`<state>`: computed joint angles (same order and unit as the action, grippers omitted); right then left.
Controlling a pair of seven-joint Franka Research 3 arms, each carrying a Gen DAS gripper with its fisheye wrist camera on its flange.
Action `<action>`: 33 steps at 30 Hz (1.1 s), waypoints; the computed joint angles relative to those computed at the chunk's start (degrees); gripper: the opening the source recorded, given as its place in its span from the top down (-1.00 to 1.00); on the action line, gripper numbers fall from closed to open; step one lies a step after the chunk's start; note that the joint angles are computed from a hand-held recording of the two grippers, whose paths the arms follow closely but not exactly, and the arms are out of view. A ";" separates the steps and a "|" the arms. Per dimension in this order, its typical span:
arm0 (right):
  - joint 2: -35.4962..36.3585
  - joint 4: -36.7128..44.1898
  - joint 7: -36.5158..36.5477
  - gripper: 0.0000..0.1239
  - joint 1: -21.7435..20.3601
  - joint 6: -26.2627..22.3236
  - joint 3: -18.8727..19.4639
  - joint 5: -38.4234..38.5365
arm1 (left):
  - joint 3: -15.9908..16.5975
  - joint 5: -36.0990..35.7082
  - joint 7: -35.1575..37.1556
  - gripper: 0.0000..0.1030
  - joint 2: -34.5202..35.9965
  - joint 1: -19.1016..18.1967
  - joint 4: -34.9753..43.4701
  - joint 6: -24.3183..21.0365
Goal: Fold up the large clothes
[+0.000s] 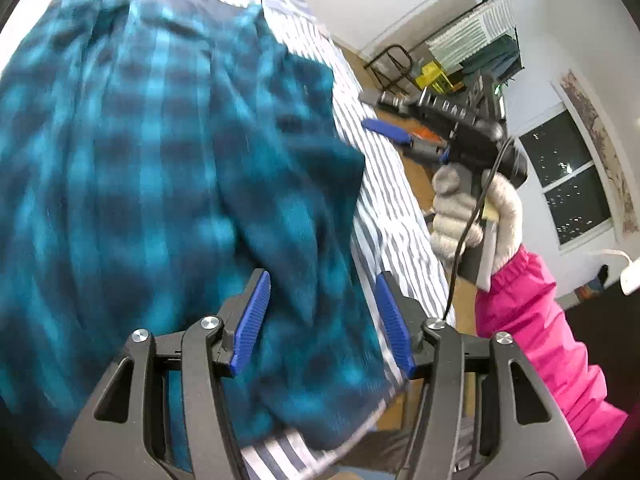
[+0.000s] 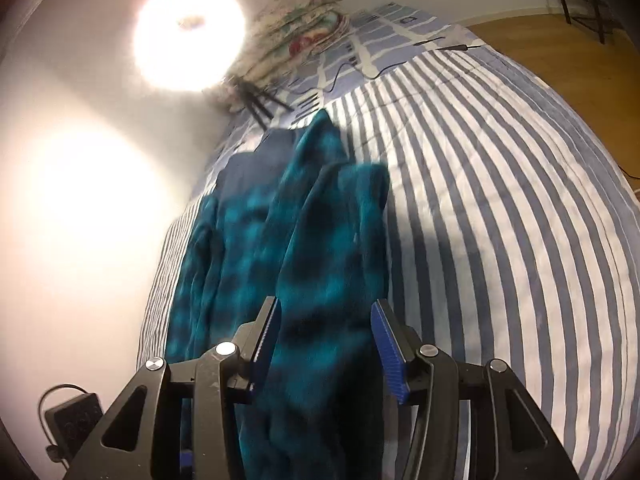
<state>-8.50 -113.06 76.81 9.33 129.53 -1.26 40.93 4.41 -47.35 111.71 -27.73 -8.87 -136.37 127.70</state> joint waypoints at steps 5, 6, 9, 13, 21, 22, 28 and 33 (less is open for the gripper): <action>8.93 7.42 -0.29 0.19 -0.52 -0.05 0.33 1.35 | -0.62 1.53 -1.44 -0.28 12.85 2.12 12.16 1.19; 9.78 8.03 -0.67 0.19 -0.82 -0.07 0.48 1.73 | -1.03 1.38 -2.19 -0.32 16.06 2.96 14.93 0.88; 13.89 11.75 -1.89 0.32 -1.98 -1.08 1.09 5.36 | -2.38 0.68 -5.12 -0.32 24.90 5.43 22.24 -0.38; 17.03 15.23 -3.12 0.57 -2.96 -2.20 2.06 6.31 | -4.76 1.65 -8.08 -0.32 33.54 8.49 29.64 -2.01; 19.66 21.61 -2.23 0.96 -2.84 -0.95 2.87 -1.37 | -9.87 -8.18 -0.86 1.00 35.37 16.14 30.91 -1.47; 20.52 22.95 -2.05 0.96 -3.01 -0.40 2.84 -1.61 | -10.03 -9.25 -0.30 1.00 35.00 16.61 30.71 -0.52; 26.38 27.28 6.70 0.91 0.48 1.41 1.39 -17.50 | -10.89 1.80 -4.38 0.98 37.30 15.08 31.61 7.81; 23.40 23.08 7.55 0.69 -1.71 1.71 2.50 -15.38 | -11.84 3.86 -5.24 0.86 35.50 16.43 29.46 6.99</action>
